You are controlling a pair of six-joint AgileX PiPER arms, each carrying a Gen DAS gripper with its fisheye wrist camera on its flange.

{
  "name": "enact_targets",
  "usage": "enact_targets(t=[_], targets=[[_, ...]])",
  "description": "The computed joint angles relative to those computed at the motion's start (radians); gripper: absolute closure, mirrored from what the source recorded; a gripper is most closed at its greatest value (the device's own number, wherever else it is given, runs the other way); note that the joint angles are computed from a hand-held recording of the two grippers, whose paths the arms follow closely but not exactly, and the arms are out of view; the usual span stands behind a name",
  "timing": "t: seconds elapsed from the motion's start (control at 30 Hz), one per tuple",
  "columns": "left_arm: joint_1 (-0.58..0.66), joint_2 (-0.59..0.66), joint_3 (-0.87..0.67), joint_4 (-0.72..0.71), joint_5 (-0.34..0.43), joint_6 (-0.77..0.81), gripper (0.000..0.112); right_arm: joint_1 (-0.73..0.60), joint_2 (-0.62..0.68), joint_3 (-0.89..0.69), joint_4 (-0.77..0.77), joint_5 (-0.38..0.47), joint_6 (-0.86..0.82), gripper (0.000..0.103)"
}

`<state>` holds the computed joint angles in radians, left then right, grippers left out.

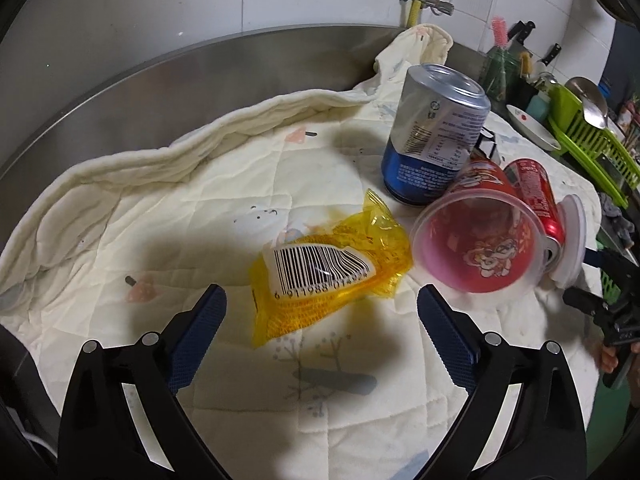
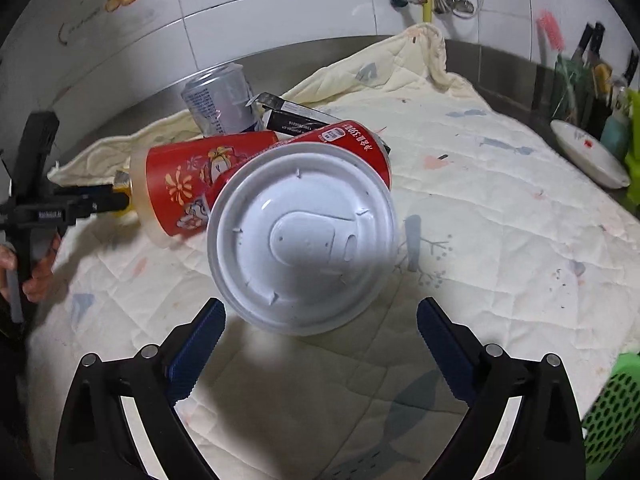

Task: Collect trash
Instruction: 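Move both tools back from the green basket to the trash pile, then grasp the yellow barcode wrapper with the left tool while the right tool grasps the white round lid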

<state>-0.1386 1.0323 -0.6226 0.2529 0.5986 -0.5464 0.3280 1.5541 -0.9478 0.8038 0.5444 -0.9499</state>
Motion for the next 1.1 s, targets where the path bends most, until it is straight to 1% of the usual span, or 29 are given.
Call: enact_targets(t=[0.07, 0.13, 0.17, 0.23, 0.27, 0.3, 0.33, 0.4, 0.5, 0.53, 0.57, 0.6, 0.63, 0.67, 0.7, 0.73, 0.77, 0.8, 0.87, 1.0, 1.1], targets=[[0.029, 0.009, 0.005, -0.062, -0.03, 0.062, 0.017, 0.015, -0.025, 0.028, 0.008, -0.03, -0.006, 0.01], [0.044, 0.024, 0.008, -0.087, -0.057, 0.088, 0.019, 0.029, -0.055, 0.051, 0.033, -0.049, -0.028, 0.011], [0.048, 0.029, 0.01, -0.095, -0.068, 0.097, 0.019, 0.041, -0.069, 0.06, 0.036, -0.061, -0.028, 0.016], [0.055, 0.038, 0.012, -0.117, -0.083, 0.125, 0.024, 0.062, -0.08, 0.06, 0.03, -0.06, -0.016, 0.024], [0.058, 0.042, 0.013, -0.129, -0.09, 0.141, 0.025, 0.075, -0.085, 0.059, 0.019, -0.067, 0.002, 0.025], [0.055, 0.046, 0.016, -0.133, -0.095, 0.145, 0.026, 0.093, -0.088, 0.056, 0.0, -0.074, 0.025, 0.027], [0.059, 0.05, 0.015, -0.14, -0.098, 0.156, 0.027, 0.107, -0.09, 0.055, -0.014, -0.083, 0.042, 0.032], [0.069, 0.059, 0.016, -0.168, -0.107, 0.19, 0.034, 0.149, -0.094, 0.052, -0.098, -0.112, 0.133, 0.037], [0.079, 0.066, 0.02, -0.191, -0.116, 0.217, 0.044, 0.189, -0.09, 0.045, -0.184, -0.145, 0.223, 0.044], [0.081, 0.062, 0.024, -0.194, -0.118, 0.223, 0.044, 0.208, -0.089, 0.044, -0.243, -0.16, 0.285, 0.047], [0.071, 0.061, 0.026, -0.164, -0.117, 0.194, 0.047, 0.215, -0.087, 0.042, -0.262, -0.164, 0.308, 0.052], [0.067, 0.059, 0.028, -0.145, -0.114, 0.177, 0.053, 0.219, -0.087, 0.043, -0.265, -0.166, 0.318, 0.054], [0.058, 0.059, 0.027, -0.123, -0.107, 0.156, 0.056, 0.222, -0.083, 0.039, -0.274, -0.164, 0.332, 0.061], [0.052, 0.059, 0.027, -0.108, -0.102, 0.141, 0.061, 0.223, -0.08, 0.037, -0.272, -0.161, 0.336, 0.071], [0.042, 0.053, 0.028, -0.091, -0.095, 0.121, 0.074, 0.223, -0.079, 0.038, -0.277, -0.161, 0.344, 0.075], [0.039, 0.051, 0.027, -0.098, -0.087, 0.125, 0.08, 0.219, -0.078, 0.038, -0.258, -0.157, 0.33, 0.081], [0.037, 0.047, 0.027, -0.097, -0.081, 0.117, 0.081, 0.214, -0.076, 0.039, -0.232, -0.15, 0.308, 0.085], [0.02, 0.038, 0.031, -0.061, -0.074, 0.069, 0.082, 0.21, -0.079, 0.043, -0.214, -0.145, 0.296, 0.091], [-0.015, 0.022, 0.036, 0.002, -0.06, -0.006, 0.085, 0.204, -0.092, 0.058, -0.182, -0.152, 0.27, 0.092], [-0.12, 0.0, 0.037, 0.154, 0.009, -0.189, 0.089, 0.202, -0.127, 0.084, -0.148, -0.158, 0.236, 0.094], [-0.156, -0.04, 0.043, 0.174, 0.046, -0.239, 0.09, 0.2, -0.159, 0.104, -0.131, -0.166, 0.225, 0.096]])
